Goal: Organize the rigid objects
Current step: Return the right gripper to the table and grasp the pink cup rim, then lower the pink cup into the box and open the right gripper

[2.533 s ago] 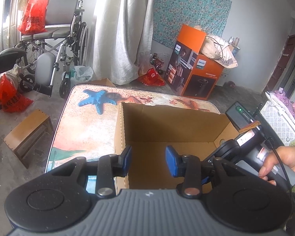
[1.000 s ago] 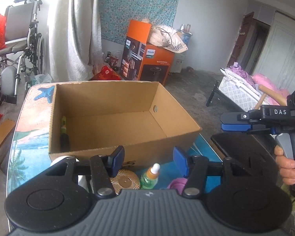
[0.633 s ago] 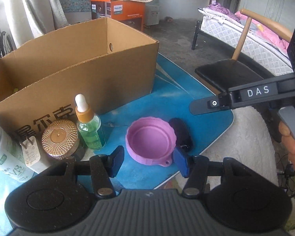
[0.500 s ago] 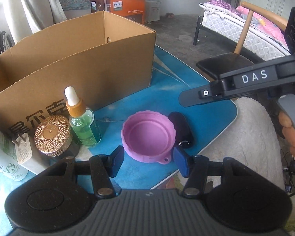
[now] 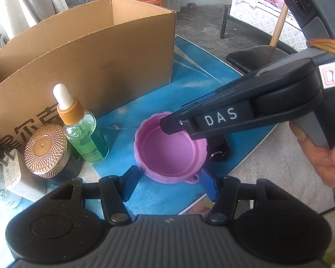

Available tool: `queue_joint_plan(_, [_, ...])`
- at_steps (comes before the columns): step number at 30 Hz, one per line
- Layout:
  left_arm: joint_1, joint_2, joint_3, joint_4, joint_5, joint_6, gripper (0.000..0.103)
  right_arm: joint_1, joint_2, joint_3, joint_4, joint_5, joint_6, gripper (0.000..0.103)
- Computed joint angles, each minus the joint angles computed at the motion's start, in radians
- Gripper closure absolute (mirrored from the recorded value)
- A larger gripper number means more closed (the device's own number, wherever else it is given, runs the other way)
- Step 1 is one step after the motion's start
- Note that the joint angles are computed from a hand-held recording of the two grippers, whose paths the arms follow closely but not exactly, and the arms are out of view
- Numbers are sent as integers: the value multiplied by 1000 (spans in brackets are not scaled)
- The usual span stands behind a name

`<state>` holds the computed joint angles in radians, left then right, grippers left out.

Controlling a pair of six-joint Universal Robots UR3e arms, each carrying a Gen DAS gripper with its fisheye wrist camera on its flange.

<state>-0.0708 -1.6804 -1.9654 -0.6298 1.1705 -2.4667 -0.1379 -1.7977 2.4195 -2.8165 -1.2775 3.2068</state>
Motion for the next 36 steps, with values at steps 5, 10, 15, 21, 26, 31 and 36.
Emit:
queue_joint_plan(5, [4, -7, -7, 30, -10, -9, 41, 7, 46, 0, -38, 1, 2, 86])
queue_joint_plan(10, [3, -4, 9, 5, -9, -10, 41, 10, 39, 14, -57, -4, 31, 87])
queue_joint_plan(15, [13, 51, -26, 7, -25, 2, 41, 20, -24, 28, -37, -19, 53, 87])
queue_joint_plan(21, [35, 163, -79, -9, -69, 30, 41, 18, -181, 49, 42, -37, 82, 87])
queue_joint_plan(26, [64, 270, -109, -25, -137, 57, 41, 40, -341, 22, 150, -87, 113, 87])
queue_joint_plan(31, [115, 345, -79, -41, -205, 53, 41, 79, -388, -99, 207, -128, 101, 87])
queue_joint_plan(36, [176, 339, 56, -77, -236, 0, 41, 126, -238, -307, 169, -120, 46, 87])
